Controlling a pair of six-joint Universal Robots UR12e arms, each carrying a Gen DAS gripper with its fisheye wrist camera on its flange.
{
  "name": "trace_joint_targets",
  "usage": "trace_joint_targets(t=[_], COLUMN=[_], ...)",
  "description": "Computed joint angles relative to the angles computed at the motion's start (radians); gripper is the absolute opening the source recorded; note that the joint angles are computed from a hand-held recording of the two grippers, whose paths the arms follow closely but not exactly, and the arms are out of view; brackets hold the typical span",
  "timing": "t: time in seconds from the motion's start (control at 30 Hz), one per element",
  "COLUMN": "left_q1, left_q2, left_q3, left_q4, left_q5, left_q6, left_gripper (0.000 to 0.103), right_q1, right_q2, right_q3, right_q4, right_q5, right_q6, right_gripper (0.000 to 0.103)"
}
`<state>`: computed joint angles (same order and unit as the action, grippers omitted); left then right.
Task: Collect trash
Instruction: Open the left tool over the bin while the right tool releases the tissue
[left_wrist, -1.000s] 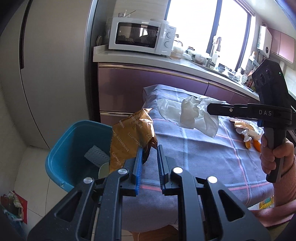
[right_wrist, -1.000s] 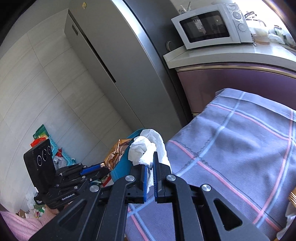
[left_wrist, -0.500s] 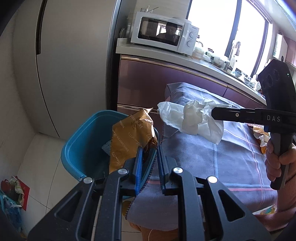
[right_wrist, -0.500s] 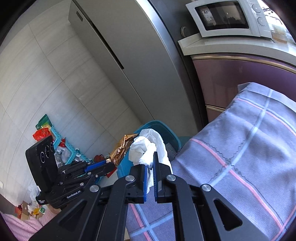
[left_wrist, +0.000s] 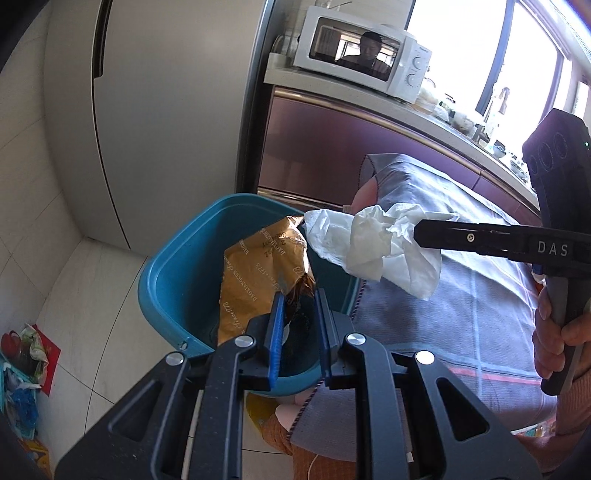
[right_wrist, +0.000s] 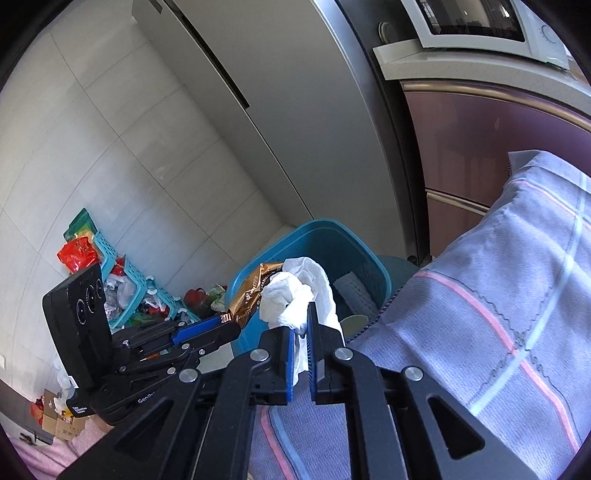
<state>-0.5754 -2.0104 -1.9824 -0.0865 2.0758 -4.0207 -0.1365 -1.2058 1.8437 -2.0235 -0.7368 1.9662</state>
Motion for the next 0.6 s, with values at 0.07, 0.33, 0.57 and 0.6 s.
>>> trace_joint_targets(t=[0.07,0.33,0.57,0.6], left_q1=[0.005,0.027,0.047,0.047], left_q2=[-0.002,-0.012,-0.029,-0.031], left_q3=[-0.002,-0.009,-0.007,-0.006], left_q4=[-0.008,-0.014,0.001,-0.002], left_q5=[-0.005,-0.035,-0.069,-0.067], left_q6=[-0.012,-0.052,-0.062,-0.063], left_gripper=[0.017,0.018,0.019,0.019], right_q1=[0.011,0.052,0.084,0.087], right_q2=[0.005,0.023,0.027,0.028], right_q3=[0.002,0.006,0.018,0.020], right_q4=[-0.021,-0.092,-0.140,-0.144], right_q5=[-0.012,-0.067,-0.116,-0.121], right_q6=[0.016,0.085,0.111,0.114], right_gripper=[0.006,0.007,0.011,0.013])
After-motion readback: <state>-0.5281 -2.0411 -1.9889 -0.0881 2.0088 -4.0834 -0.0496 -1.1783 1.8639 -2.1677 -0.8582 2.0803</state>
